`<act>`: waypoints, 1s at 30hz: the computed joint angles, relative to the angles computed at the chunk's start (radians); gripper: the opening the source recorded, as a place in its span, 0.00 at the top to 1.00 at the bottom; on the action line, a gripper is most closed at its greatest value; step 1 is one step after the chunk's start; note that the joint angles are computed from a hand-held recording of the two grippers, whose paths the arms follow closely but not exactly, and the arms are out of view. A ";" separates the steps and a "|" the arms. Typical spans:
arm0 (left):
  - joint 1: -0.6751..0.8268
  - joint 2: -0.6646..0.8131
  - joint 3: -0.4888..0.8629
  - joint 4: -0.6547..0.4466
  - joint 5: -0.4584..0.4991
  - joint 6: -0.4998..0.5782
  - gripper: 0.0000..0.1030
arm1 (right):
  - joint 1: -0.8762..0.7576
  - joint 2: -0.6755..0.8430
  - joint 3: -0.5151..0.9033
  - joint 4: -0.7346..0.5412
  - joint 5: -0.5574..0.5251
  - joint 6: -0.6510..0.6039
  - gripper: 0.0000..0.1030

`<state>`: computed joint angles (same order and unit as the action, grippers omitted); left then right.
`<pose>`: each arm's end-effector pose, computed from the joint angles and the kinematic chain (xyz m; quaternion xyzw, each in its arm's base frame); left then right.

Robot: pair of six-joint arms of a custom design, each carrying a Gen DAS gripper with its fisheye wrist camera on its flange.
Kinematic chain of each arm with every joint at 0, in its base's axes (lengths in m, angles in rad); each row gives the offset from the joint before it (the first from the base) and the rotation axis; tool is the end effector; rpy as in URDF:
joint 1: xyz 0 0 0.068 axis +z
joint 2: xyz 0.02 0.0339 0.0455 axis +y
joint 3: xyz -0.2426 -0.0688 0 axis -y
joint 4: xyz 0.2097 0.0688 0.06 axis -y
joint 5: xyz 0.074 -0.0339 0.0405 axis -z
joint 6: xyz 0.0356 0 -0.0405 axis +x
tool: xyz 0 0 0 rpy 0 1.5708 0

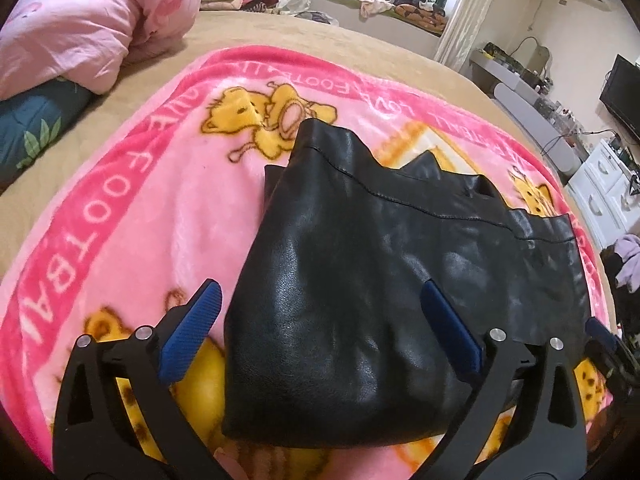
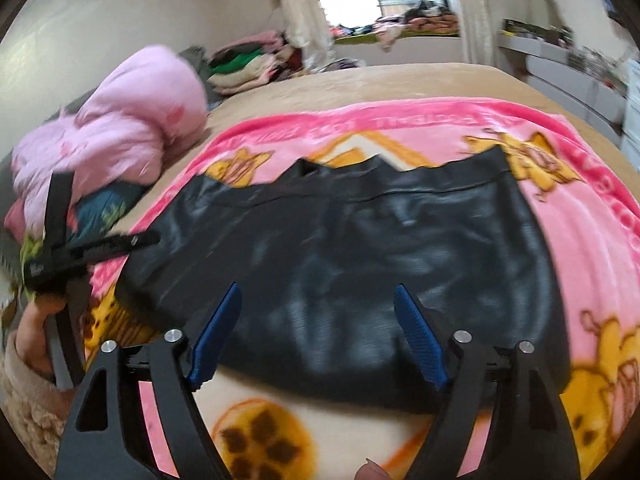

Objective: Fold large clothes

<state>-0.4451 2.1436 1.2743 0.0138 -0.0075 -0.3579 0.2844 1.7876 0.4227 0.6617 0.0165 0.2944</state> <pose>0.3652 -0.1739 0.1132 0.0395 0.9359 -0.1336 0.3236 0.2472 0.0717 0.0865 0.0080 0.9073 0.1128 0.4050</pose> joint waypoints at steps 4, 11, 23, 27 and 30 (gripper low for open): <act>0.007 0.005 0.008 -0.010 -0.002 -0.002 0.09 | 0.082 0.059 0.057 -0.038 0.054 0.007 0.36; 0.027 0.030 0.031 -0.020 -0.009 0.011 0.09 | 0.142 0.191 0.177 -0.147 0.126 0.048 0.44; 0.075 0.209 0.284 -0.173 0.117 0.028 0.09 | 0.120 0.315 0.230 -0.124 0.087 0.096 0.43; 0.097 0.271 0.360 -0.198 0.206 0.017 0.30 | 0.101 0.285 0.239 -0.171 0.051 0.094 0.43; 0.102 0.286 0.377 -0.194 0.253 0.010 0.41 | 0.078 0.217 0.269 -0.222 0.034 0.075 0.55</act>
<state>-0.3426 2.4295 1.6517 -0.1797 0.2451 -0.3474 0.3624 2.0049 0.6912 0.4393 0.0508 0.3691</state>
